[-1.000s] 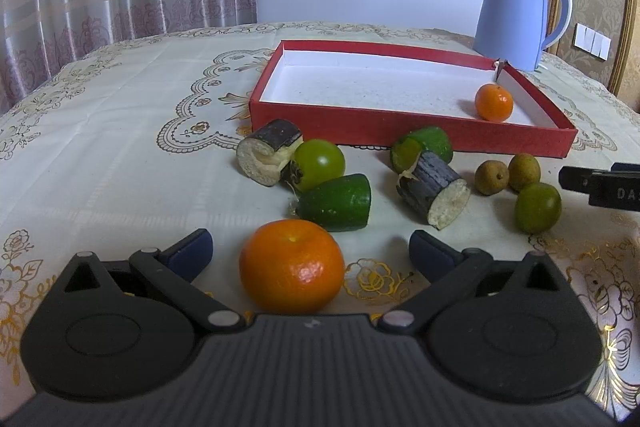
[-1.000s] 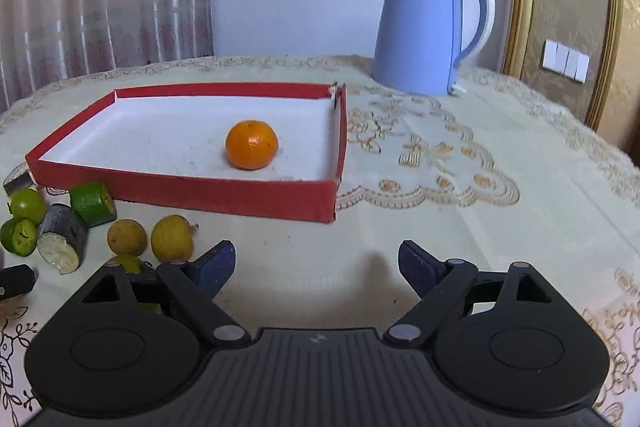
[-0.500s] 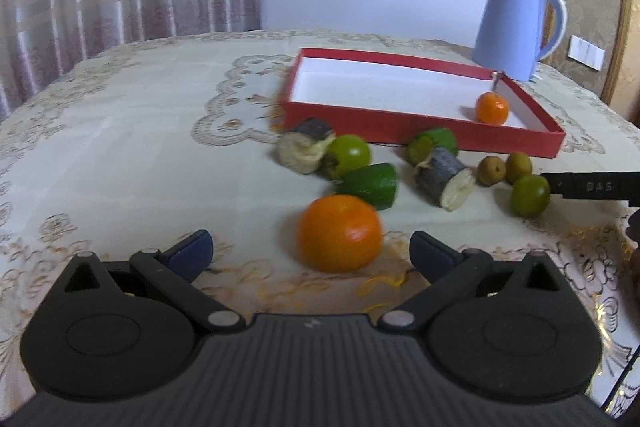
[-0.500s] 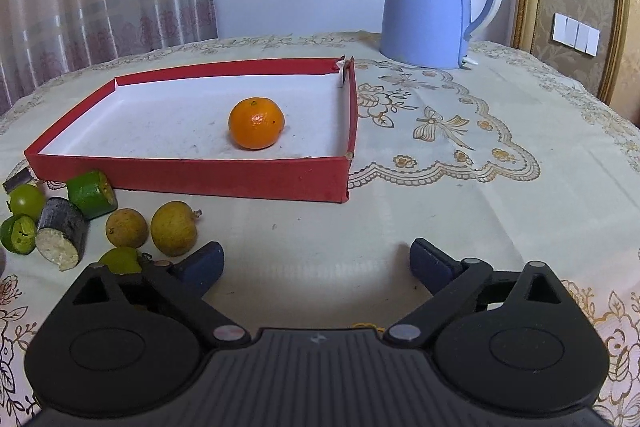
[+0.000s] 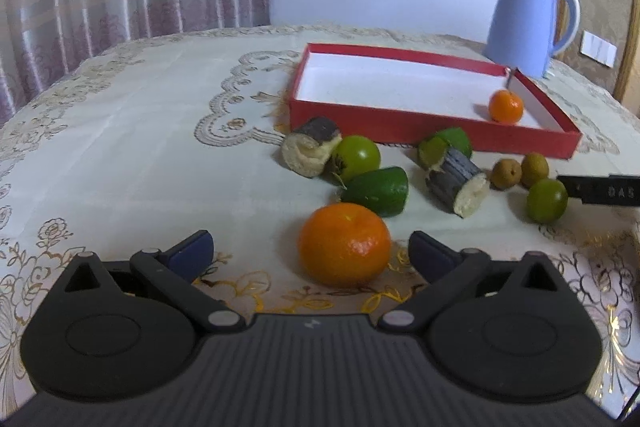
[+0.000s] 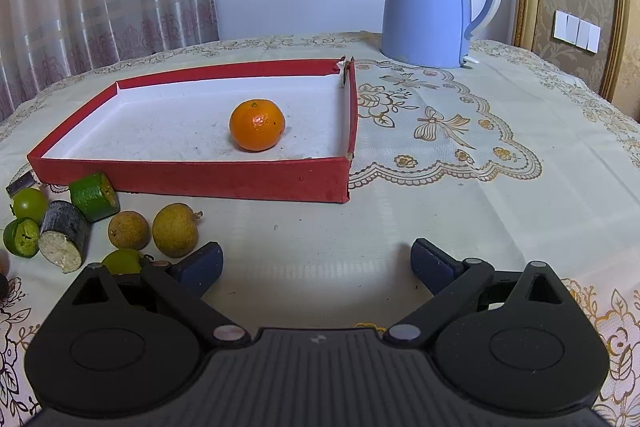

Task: Organize fruits
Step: 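Lower the left gripper onto the other large orange and grasp it, then carry the orange into the red tray and open the left gripper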

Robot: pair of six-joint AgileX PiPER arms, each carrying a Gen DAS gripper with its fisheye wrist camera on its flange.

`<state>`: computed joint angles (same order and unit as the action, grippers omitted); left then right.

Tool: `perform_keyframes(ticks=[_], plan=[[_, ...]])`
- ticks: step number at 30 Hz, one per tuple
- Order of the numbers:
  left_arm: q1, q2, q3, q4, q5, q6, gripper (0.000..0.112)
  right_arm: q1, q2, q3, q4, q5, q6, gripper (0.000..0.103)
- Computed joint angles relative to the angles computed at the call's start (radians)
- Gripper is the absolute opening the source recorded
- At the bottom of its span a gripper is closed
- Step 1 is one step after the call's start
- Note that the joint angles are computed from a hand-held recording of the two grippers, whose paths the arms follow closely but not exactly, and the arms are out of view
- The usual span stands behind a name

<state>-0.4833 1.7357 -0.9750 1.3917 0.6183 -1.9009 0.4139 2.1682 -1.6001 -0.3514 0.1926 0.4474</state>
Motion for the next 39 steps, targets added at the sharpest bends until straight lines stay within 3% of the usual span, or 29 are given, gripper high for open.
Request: perform_keyframes(ticks=[8, 15, 19, 27, 33, 39], plan=[[-0.014, 0.009, -0.004, 0.012, 0.019, 0.001, 0.075, -0.001, 0.000, 0.000, 0.003, -0.001, -0.004, 0.101], [-0.045, 0.014, -0.008, 0.044, 0.013, 0.015, 0.042, -0.001, 0.001, 0.000, 0.004, -0.001, -0.004, 0.101], [-0.052, 0.025, -0.014, 0.053, 0.027, 0.008, 0.042, -0.001, 0.001, 0.000, 0.005, -0.001, -0.005, 0.101], [0.021, -0.012, -0.022, -0.001, -0.083, 0.002, 0.042, -0.001, 0.001, 0.000, 0.006, -0.001, -0.006, 0.101], [0.024, 0.005, -0.094, 0.019, -0.035, 0.055, 0.042, -0.001, 0.001, -0.001, 0.007, -0.001, -0.008, 0.101], [0.075, 0.084, -0.269, -0.023, -0.049, 0.206, 0.042, -0.001, 0.002, -0.001, 0.007, -0.002, -0.008, 0.101]])
